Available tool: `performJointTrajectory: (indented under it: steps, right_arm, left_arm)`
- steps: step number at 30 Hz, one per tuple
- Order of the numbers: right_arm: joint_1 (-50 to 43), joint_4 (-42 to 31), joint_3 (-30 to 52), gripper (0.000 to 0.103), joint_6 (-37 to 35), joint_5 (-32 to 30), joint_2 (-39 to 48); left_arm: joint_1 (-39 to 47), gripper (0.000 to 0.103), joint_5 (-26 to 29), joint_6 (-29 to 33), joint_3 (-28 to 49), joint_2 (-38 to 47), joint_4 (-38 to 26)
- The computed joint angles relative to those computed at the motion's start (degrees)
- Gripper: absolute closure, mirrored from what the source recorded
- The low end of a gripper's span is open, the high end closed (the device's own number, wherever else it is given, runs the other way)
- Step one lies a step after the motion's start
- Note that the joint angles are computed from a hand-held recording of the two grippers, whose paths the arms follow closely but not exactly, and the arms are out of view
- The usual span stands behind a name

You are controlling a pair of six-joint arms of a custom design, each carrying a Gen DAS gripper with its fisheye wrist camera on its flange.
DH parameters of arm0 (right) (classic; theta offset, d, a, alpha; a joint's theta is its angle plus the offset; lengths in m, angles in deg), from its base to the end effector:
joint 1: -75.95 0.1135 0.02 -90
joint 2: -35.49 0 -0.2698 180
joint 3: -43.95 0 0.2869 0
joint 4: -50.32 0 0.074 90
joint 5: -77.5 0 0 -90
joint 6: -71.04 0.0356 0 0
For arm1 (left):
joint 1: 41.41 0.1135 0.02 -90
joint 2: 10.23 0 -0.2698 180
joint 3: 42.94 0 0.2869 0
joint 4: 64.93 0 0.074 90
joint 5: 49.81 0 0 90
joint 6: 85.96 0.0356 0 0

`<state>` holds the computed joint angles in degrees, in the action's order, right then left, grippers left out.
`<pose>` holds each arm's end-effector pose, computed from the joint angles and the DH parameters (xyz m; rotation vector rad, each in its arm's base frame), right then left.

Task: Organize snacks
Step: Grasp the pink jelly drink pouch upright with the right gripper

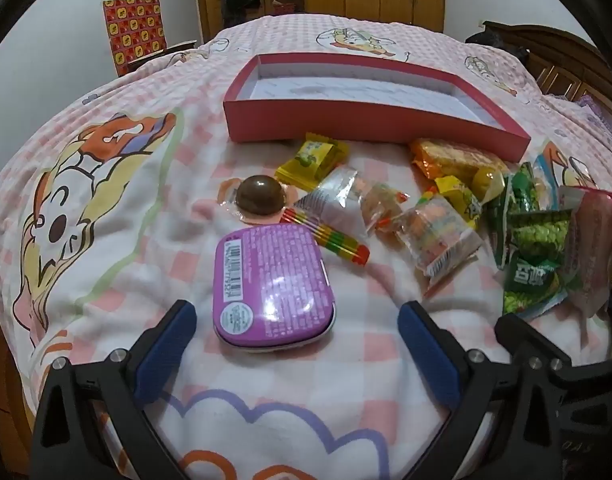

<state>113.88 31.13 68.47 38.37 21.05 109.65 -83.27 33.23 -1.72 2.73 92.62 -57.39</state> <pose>0.1459 0.0887 0.0578 0.5519 2.4052 -0.1604 0.2310 -0.2012 0.0521 0.7044 2.3376 -0.2264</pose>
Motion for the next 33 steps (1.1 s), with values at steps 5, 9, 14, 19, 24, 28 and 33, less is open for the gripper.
performJointTrajectory:
  steps: [5,9,14,19,24,28,33]
  right_arm:
    - [-0.08,0.99,-0.15,0.000,-0.46,0.68,0.53]
    - [-0.12,1.34,-0.21,0.000,-0.31,0.84,0.79]
    - [0.87,0.96,0.08,0.000,0.88,1.31,1.38]
    - [0.41,0.75,-0.26,0.000,0.40,1.21,0.56]
    - [0.42,1.22,-0.47,0.000,0.27,1.37,0.69]
    - [0.29,1.35,-0.41,0.000,0.28,1.30,0.84]
    - [0.33,1.50,-0.41,0.000,0.26,1.36,0.95]
  left_arm:
    - [-0.29,0.000,-0.97,0.18,-0.03,0.02,0.14]
    - [0.82,0.000,-0.14,0.86,-0.16,0.14,0.47]
    - [0.80,0.000,-0.13,0.80,-0.13,0.26,0.55]
    - [0.64,0.000,0.03,0.56,-1.06,-0.78,0.45]
    - [0.52,0.000,0.31,0.01,-0.87,0.36,1.47]
    - [0.76,0.000,0.68,0.10,-0.74,0.77,1.79]
    - [0.86,0.000,0.98,0.11,-0.55,1.09,2.01]
